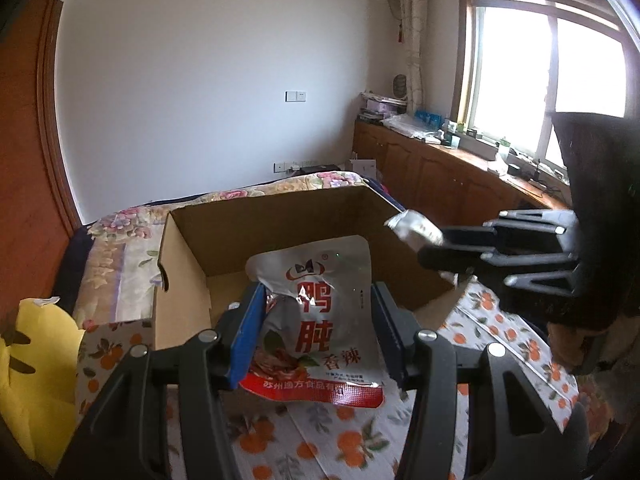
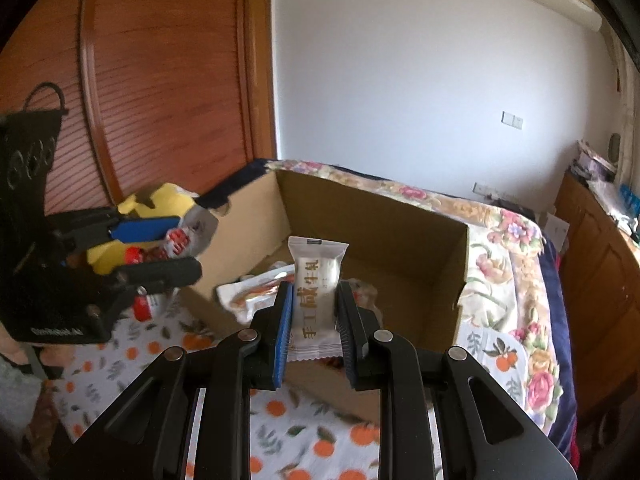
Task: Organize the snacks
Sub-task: 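Lower both snacks into the box and open both tools to release them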
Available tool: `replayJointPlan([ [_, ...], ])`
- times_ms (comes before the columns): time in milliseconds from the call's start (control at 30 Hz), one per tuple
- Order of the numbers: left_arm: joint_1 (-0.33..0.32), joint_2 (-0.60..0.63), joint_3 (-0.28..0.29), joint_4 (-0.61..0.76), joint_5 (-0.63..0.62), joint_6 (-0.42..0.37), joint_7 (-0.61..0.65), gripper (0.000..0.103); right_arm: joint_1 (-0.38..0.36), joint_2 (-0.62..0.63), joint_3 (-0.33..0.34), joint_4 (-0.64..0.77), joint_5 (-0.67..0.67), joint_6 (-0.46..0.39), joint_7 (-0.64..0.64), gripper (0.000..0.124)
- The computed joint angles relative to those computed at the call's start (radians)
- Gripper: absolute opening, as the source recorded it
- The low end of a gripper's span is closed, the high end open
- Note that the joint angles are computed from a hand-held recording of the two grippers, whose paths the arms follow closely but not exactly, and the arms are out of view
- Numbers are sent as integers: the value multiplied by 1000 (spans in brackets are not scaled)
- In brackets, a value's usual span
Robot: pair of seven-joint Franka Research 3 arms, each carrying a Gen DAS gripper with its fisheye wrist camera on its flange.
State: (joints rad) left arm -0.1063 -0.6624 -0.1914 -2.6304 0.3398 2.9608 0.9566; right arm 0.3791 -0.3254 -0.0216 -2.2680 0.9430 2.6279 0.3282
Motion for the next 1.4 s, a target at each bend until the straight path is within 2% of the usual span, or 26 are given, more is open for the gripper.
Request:
replayJointPlan([
  [167,46,98,-1,49,15,34,-1,53,-10,111,18,74,6,16,43,20],
  [333,43,156,21,61,0,58,-4,53,-32,175,41,102,-22,16,101,20],
  [433,87,178,-14,69,24,68,-30,54,-40,193,59,105,-56,30,142,20],
  [600,88,196,-19,76,34,66,-52,54,-49,200,67,96,-98,35,176,20],
  [767,121,209,-48,92,75,65,-80,56,-53,208,66,102,-114,21,208,21],
  [867,117,203,-52,96,87,59,-96,58,-57,205,69,97,-127,27,227,26],
  [900,107,201,-41,93,86,60,-91,59,-57,200,67,94,-127,27,228,26],
  [1000,121,171,-58,88,102,42,-112,59,-52,183,68,80,-123,40,221,26],
  [1100,100,139,-48,78,103,22,-109,60,-46,151,59,59,-106,34,209,26],
  [1400,45,-31,-46,35,79,-89,-130,60,-21,-5,24,-41,-67,41,197,26],
])
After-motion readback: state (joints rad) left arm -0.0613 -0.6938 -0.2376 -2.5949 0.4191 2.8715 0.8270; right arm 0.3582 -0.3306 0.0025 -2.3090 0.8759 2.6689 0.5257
